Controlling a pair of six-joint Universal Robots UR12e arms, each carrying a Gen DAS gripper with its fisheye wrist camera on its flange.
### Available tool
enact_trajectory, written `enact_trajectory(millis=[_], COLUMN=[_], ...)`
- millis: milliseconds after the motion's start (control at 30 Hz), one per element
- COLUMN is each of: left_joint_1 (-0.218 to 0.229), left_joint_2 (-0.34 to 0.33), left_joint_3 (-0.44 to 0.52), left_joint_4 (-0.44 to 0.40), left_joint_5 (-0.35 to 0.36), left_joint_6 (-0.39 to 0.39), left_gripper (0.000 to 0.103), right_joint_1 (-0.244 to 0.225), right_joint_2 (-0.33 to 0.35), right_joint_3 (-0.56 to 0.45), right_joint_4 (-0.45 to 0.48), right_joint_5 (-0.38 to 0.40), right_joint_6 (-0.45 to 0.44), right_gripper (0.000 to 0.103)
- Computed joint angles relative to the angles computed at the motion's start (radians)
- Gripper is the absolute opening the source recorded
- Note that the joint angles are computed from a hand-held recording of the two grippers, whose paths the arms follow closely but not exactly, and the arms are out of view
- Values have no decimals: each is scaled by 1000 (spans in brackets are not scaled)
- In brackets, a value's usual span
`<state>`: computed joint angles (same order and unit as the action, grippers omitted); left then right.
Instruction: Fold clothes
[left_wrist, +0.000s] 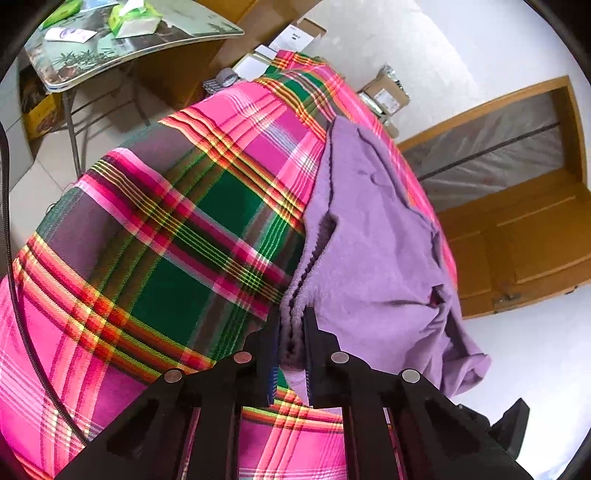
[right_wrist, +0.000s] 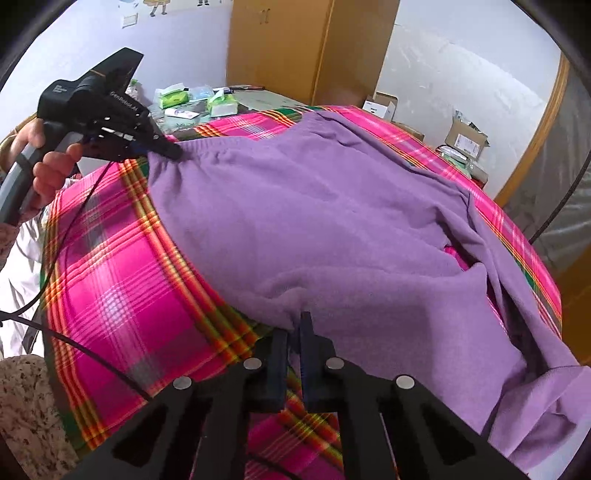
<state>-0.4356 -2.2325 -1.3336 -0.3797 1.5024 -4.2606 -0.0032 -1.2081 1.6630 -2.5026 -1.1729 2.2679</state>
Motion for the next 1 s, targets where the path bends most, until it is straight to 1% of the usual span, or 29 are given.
enact_trajectory(millis=[133,233,333,467,700,833,1000], left_joint_1=[-1,-1,0,3,5,7,2], left_joint_2=[6,16,27,43,65,64,59], left_joint_3=[-8,-21,-35,-57,-92,-99,-94], left_joint_4=[8,10,15,26,30,4,-22], left_joint_5=[16,31,44,70,115,107,119], left_joint_6=[1,1,-2,-20,-25,-44,-37], left_gripper=[11,11,11,11,11,11,12], right_joint_1=[-7,-8,-9,-8,-4,5,5], right_joint_2=[-25,-39,-49,-58,-68,-56,-44], right_joint_3=[18,33,42,44,45,42,34], right_joint_4=[28,32,50,91,148,168,194], right_joint_5=[34,42,63,105,165,155,144], right_joint_6=[-15,-26,-20,-25,-38,-25,-20], right_gripper=[5,5,5,5,5,5,6])
